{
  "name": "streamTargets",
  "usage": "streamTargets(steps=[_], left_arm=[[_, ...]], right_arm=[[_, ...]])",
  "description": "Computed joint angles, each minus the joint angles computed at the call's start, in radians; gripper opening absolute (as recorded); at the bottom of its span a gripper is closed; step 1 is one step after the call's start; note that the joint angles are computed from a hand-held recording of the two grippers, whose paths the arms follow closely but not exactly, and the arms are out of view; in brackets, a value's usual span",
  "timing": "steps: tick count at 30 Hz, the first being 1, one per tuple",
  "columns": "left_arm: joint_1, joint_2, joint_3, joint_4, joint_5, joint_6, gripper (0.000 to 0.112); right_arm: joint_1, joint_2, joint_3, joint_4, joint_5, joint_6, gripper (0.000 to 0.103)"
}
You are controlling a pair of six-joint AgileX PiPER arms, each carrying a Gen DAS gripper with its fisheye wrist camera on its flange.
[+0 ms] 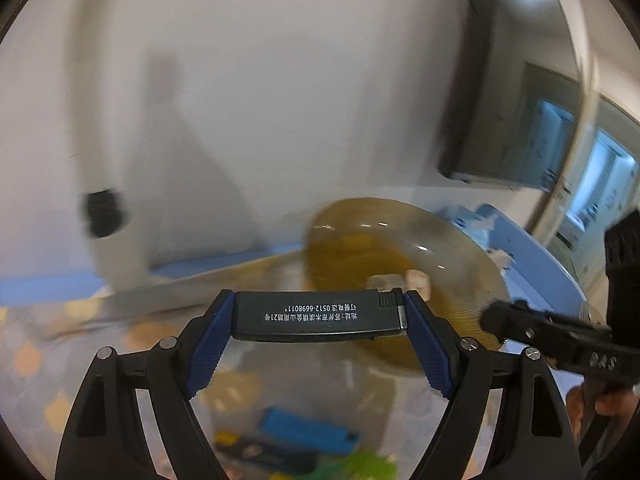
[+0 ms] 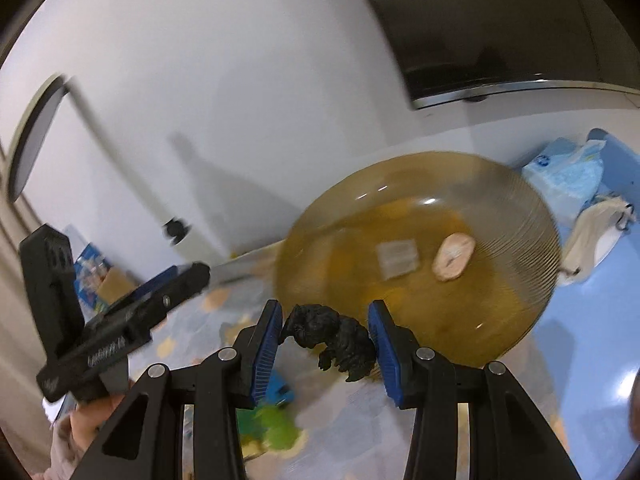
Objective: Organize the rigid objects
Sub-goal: 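Carry the power bank and dark figure into the amber bowl and release both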
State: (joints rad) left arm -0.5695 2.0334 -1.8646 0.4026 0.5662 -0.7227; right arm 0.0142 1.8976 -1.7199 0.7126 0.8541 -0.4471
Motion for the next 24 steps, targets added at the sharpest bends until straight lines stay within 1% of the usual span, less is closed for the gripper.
streamTargets(steps=[3, 6, 7, 9, 10, 11, 12, 14, 16, 17, 18, 19, 20, 21, 23, 24], left_arm=[[-0.011, 0.101, -0.138, -0.066, 0.04, 0.09, 0.081], [-0.017, 0.174, -0.247, -0.153, 0.075, 0.185, 0.081], [-0.02, 0.188, -0.27, -0.153, 0.088, 0.197, 0.081], [-0.033, 0.234, -0.345, -0.142, 0.144, 0.214, 0.081], [-0.035, 0.238, -0.35, -0.139, 0.154, 0.207, 0.081], [-0.034, 0.236, -0.339, -0.143, 0.144, 0.194, 0.081], [-0.029, 0.226, -0.311, -0.164, 0.114, 0.192, 0.081], [-0.028, 0.22, -0.295, -0.178, 0.089, 0.195, 0.081], [-0.038, 0.233, -0.322, -0.142, 0.106, 0.187, 0.081], [-0.043, 0.258, -0.373, -0.141, 0.147, 0.202, 0.084], [-0.039, 0.275, -0.414, -0.179, 0.181, 0.239, 0.101], [-0.033, 0.317, -0.494, -0.246, 0.236, 0.29, 0.102], [-0.031, 0.341, -0.544, -0.273, 0.274, 0.313, 0.102], [-0.036, 0.343, -0.553, -0.259, 0.286, 0.31, 0.102], [-0.039, 0.299, -0.477, -0.237, 0.234, 0.276, 0.102], [-0.04, 0.287, -0.459, -0.232, 0.229, 0.266, 0.102]], right_arm=[[-0.028, 0.057, -0.079, -0.028, 0.019, 0.025, 0.044], [-0.051, 0.114, -0.146, -0.054, 0.037, 0.049, 0.044], [-0.057, 0.133, -0.165, -0.056, 0.044, 0.056, 0.044], [-0.074, 0.168, -0.21, -0.058, 0.067, 0.064, 0.044], [-0.076, 0.178, -0.221, -0.06, 0.071, 0.068, 0.044], [-0.077, 0.189, -0.232, -0.064, 0.078, 0.073, 0.044], [-0.072, 0.197, -0.23, -0.052, 0.075, 0.074, 0.044], [-0.074, 0.194, -0.219, -0.042, 0.068, 0.065, 0.044], [-0.073, 0.185, -0.196, -0.03, 0.047, 0.06, 0.044], [-0.076, 0.186, -0.195, -0.019, 0.048, 0.055, 0.046], [-0.082, 0.196, -0.203, 0.003, 0.062, 0.042, 0.066], [-0.084, 0.206, -0.219, 0.017, 0.079, 0.04, 0.082], [-0.087, 0.216, -0.231, 0.039, 0.099, 0.025, 0.102], [-0.09, 0.219, -0.235, 0.058, 0.115, 0.007, 0.103], [-0.087, 0.196, -0.206, 0.071, 0.108, -0.028, 0.103], [-0.08, 0.178, -0.184, 0.064, 0.091, -0.04, 0.103]])
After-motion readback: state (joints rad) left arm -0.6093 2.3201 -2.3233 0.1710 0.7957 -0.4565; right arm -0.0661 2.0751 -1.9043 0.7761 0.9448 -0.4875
